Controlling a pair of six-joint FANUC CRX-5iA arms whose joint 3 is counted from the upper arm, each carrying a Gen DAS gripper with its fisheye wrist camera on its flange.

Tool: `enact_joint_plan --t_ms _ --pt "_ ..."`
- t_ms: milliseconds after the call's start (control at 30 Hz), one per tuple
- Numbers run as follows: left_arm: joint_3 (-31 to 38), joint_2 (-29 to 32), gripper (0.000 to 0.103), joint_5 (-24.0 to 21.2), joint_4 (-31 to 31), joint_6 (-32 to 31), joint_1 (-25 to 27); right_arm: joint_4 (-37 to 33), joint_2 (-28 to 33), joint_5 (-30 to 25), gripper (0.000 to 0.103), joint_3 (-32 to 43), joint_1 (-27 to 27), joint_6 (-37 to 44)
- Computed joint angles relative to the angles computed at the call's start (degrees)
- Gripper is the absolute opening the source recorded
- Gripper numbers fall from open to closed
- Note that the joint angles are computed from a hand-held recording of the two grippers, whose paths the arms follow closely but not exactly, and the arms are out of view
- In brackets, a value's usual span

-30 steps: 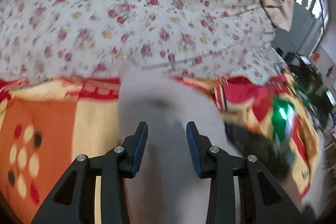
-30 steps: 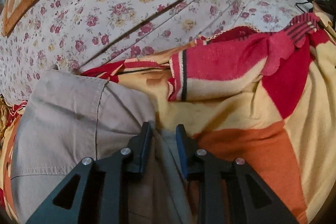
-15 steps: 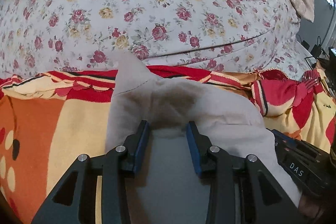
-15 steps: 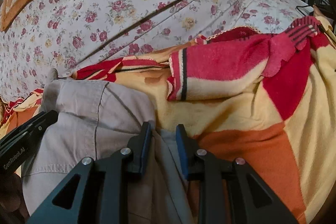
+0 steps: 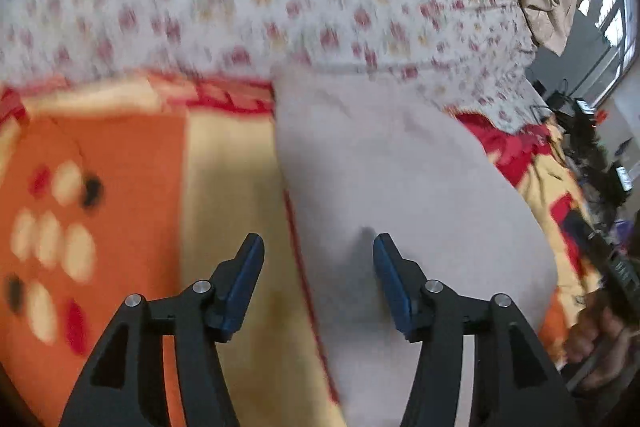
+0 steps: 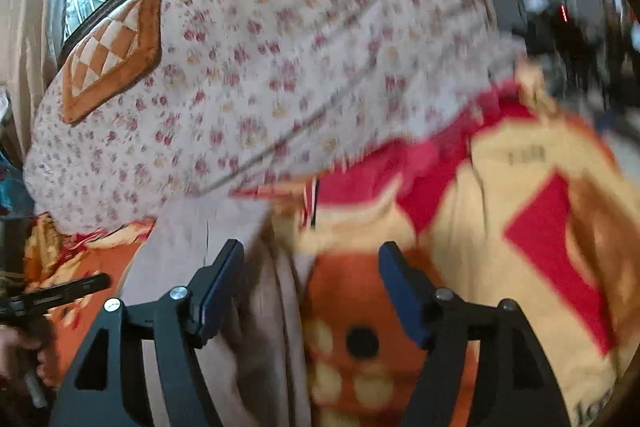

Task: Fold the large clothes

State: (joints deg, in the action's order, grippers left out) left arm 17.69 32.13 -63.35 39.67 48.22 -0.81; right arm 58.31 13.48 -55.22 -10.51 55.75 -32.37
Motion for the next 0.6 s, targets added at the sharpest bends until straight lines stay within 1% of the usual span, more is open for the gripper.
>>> enact_joint_plan --t_ms 67,100,133,167,200,233,267,300,367,433,467,600 --pt "-0.67 0.66 0.045 -1.17 1.39 -1.20 -0.32 0.49 -2.23 5.52 0.074 -3.91 -0.48 -5.88" --pt "-1.15 0.60 0.046 -0.72 1.59 -1.26 -0.51 1.05 -3.34 9.56 0.075 -6.14 -1.22 -9.34" --pt "-1.92 0.43 0.049 -0.04 2.39 -1.46 -0.53 1.69 -4.30 14.09 0.076 -8.30 -2.26 -12.80" --pt "-2.53 0.36 0.054 0.28 3.18 -1.37 -0.44 3.45 -4.86 18.39 0.076 -10.20 -3.56 -16.60" --pt "-3.13 0.45 0.058 0.66 3.87 -0.39 -0.39 5.09 -4.86 20.37 0.076 -11.23 -4.03 -19.33" --pt "-3.60 0.62 0.064 0.66 4.48 0.53 -0.08 7.31 -4.65 23.40 0.077 -12.14 -5.30 -22.48" --pt "-3.96 1.02 0.065 0.22 5.79 1.17 0.21 9.03 -4.05 25.69 0.079 -12.39 -6.44 -24.76" --pt "-4.49 0.94 0.065 0.13 6.62 1.29 0.36 9.79 -3.18 26.65 0.079 -11.99 -7.11 -25.95" --pt "-4.50 0.35 0.065 0.22 6.06 0.78 0.24 8.17 -1.07 27.44 0.079 -9.95 -7.68 -24.67" --pt "-5.39 -0.31 0.065 0.49 7.20 -1.06 0.08 8.55 0.17 28.05 0.079 -8.70 -8.37 -24.31" --pt "-5.68 -0.66 0.065 1.11 6.69 -1.04 -0.11 8.38 0.66 27.76 0.079 -8.02 -8.44 -23.56" --pt "-7.31 -1.56 0.065 3.80 6.15 -2.03 -0.76 3.69 3.08 25.08 0.083 -3.48 -8.04 -14.15"
